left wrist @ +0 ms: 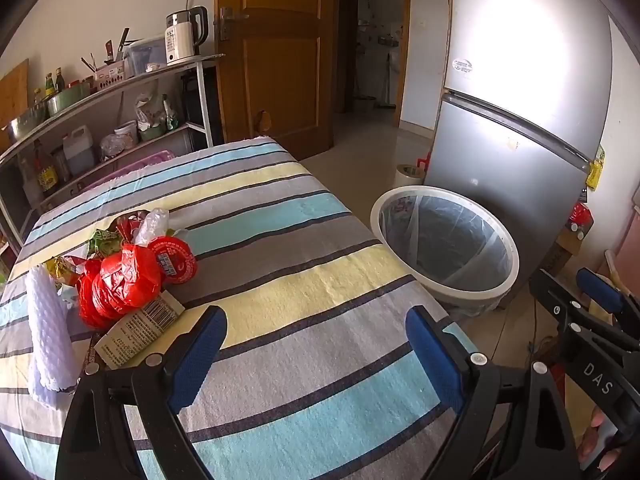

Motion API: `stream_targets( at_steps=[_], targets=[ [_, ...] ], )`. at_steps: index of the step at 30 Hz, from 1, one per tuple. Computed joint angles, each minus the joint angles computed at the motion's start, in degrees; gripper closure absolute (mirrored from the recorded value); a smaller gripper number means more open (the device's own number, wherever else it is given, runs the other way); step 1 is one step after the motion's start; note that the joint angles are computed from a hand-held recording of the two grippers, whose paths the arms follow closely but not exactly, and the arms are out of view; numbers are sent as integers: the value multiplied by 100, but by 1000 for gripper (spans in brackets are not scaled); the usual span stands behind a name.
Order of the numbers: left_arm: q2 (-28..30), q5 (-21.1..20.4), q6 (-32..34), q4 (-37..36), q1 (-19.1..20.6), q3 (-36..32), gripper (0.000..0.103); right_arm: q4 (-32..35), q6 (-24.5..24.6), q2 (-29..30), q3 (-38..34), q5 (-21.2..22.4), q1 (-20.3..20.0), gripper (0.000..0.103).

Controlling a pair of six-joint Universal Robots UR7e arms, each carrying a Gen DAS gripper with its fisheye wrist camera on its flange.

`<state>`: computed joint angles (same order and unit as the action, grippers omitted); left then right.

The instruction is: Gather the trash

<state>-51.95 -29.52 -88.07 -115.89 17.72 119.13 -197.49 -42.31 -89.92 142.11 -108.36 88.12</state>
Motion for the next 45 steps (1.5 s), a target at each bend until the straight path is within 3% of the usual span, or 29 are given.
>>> stream_targets(
  at_steps=[14, 24, 45],
  targets=[
    [-55, -85, -259, 314, -63, -65, 11, -253, -33, 32, 129, 30, 43, 28],
    [-92, -112, -410, 500, -86, -100, 11, -53, -87, -94, 93, 55, 44, 27],
    [-127, -109, -405, 471, -95, -48, 11, -86, -111, -95, 107, 38, 50, 28]
  ],
)
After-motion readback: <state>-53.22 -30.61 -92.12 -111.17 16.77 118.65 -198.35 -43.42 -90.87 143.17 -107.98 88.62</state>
